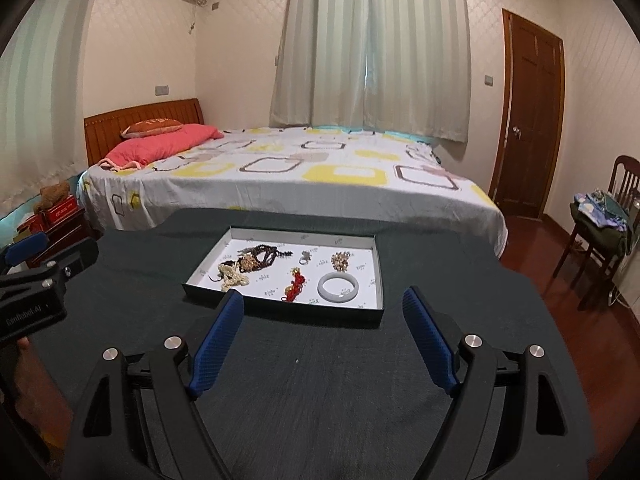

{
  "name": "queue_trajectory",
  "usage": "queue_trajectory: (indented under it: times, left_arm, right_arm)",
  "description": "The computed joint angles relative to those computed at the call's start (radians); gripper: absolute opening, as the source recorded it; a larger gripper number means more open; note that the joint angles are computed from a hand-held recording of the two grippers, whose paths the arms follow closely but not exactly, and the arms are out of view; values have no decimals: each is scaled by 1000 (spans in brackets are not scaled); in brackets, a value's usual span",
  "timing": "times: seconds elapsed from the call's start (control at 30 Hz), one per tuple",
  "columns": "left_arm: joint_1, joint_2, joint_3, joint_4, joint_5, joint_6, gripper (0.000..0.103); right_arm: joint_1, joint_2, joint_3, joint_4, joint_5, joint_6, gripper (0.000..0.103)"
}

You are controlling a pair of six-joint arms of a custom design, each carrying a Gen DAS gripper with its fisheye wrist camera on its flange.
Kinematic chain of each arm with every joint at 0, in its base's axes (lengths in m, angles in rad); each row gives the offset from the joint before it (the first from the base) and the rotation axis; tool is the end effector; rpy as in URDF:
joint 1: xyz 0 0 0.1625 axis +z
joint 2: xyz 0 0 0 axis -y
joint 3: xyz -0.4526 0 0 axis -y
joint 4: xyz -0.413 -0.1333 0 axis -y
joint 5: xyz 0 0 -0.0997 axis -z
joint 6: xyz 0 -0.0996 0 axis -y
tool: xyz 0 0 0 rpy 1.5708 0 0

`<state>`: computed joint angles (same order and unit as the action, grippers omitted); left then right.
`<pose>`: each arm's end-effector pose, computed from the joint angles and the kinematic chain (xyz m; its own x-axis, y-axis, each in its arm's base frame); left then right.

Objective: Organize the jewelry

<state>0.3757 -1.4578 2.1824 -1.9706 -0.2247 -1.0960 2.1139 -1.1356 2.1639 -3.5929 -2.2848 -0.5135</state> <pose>-0.3319 -0.3786 0.2856 -0.6892 -0.1623 -0.7062 0.5877 0.4448 -0.6758 0.3278 -0.4113 0.2617 -0.6721 -0.1603 0.7229 -0.7027 0.4457 -0.5545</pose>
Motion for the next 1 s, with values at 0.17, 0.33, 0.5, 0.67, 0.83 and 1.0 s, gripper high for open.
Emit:
queue_trajectory:
  times: [0.17,0.33,0.5,0.67,0.83,1.0]
  left_arm:
    - [-38,-20,-15,147,25,-102,99]
    - [-56,-32,-17,198,29,-146,99]
    - [-60,-36,-24,244,31,-190,99]
    - [-74,-55,-38,349,28,-271,99]
    - [-78,-60,-41,374,25,-290,99]
    - [-77,-62,-39,371,25,-288,99]
  right_arm:
    - [24,-18,13,-39,-16,-24,79]
    - [33,-30,22,-58,-23,-26,79]
    - [40,-32,27,-66,-24,-29,80]
    - [44,-33,31,-68,-24,-33,80]
    - [45,-33,30,-65,-25,-33,80]
    - [45,-33,30,-66,-25,-34,80]
